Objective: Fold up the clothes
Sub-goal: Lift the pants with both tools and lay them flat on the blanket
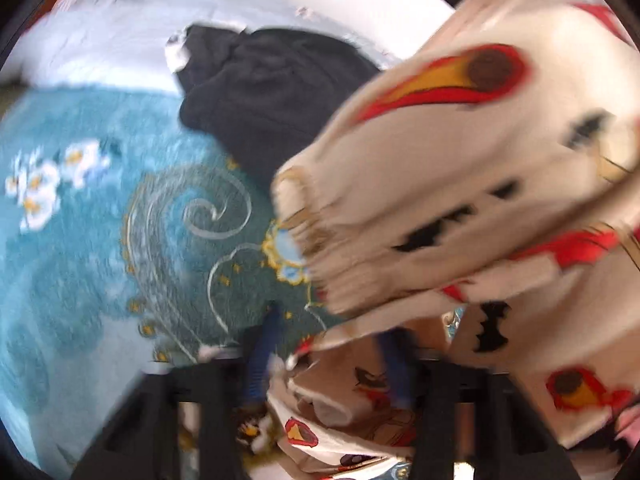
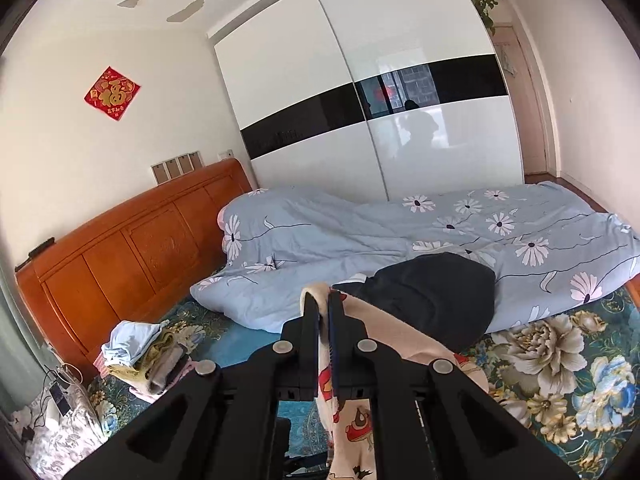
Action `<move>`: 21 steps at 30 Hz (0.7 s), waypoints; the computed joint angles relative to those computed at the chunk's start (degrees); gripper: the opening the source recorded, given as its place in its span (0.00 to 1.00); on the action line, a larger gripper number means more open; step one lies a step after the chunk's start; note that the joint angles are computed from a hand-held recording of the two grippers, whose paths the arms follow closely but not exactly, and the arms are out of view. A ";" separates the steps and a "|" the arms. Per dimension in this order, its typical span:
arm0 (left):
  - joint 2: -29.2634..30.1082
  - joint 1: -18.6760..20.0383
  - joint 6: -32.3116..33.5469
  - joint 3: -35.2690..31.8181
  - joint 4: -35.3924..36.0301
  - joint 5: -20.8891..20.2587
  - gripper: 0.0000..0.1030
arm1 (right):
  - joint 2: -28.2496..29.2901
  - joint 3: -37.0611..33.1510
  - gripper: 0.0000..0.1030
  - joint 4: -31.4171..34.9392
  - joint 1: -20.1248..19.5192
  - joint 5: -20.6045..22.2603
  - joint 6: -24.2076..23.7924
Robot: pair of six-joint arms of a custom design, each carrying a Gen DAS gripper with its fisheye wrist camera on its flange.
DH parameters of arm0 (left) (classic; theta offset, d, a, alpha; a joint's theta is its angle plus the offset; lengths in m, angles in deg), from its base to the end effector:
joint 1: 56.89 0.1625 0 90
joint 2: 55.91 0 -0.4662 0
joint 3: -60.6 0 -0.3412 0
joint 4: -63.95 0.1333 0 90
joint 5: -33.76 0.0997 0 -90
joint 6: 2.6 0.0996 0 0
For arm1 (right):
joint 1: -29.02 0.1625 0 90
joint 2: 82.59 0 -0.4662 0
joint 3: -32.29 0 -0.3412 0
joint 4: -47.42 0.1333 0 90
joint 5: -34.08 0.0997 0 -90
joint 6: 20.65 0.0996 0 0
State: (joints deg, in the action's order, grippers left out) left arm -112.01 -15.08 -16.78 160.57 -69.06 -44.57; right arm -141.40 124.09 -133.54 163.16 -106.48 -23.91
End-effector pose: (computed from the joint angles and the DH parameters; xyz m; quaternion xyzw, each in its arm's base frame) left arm -0.3481 -0.5172 0.2140 0.2917 0.9511 -0.0463 0.0908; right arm 0.4821 -0.4158 0.4265 0.1284 -0.8074 0.5410 0.1970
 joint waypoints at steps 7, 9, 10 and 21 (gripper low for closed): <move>0.81 -0.95 6.66 -8.93 3.02 3.53 0.03 | -1.60 0.43 0.04 0.37 -1.55 -6.40 1.69; 1.68 -2.02 9.06 -14.74 3.19 5.66 0.03 | -2.18 -1.34 0.04 -1.12 -1.52 -8.52 -0.35; 2.16 -2.56 10.43 -17.67 2.95 6.51 0.03 | -2.34 -2.56 0.04 -2.27 -1.38 -9.16 -1.80; -4.15 -2.48 21.65 -20.09 -0.20 3.56 0.03 | -4.01 0.93 0.04 -7.31 2.52 -10.64 -4.46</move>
State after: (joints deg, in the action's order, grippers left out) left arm -116.15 -17.56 4.87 140.48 -69.26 -41.02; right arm -145.41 125.02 -140.85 165.68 -117.12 -28.37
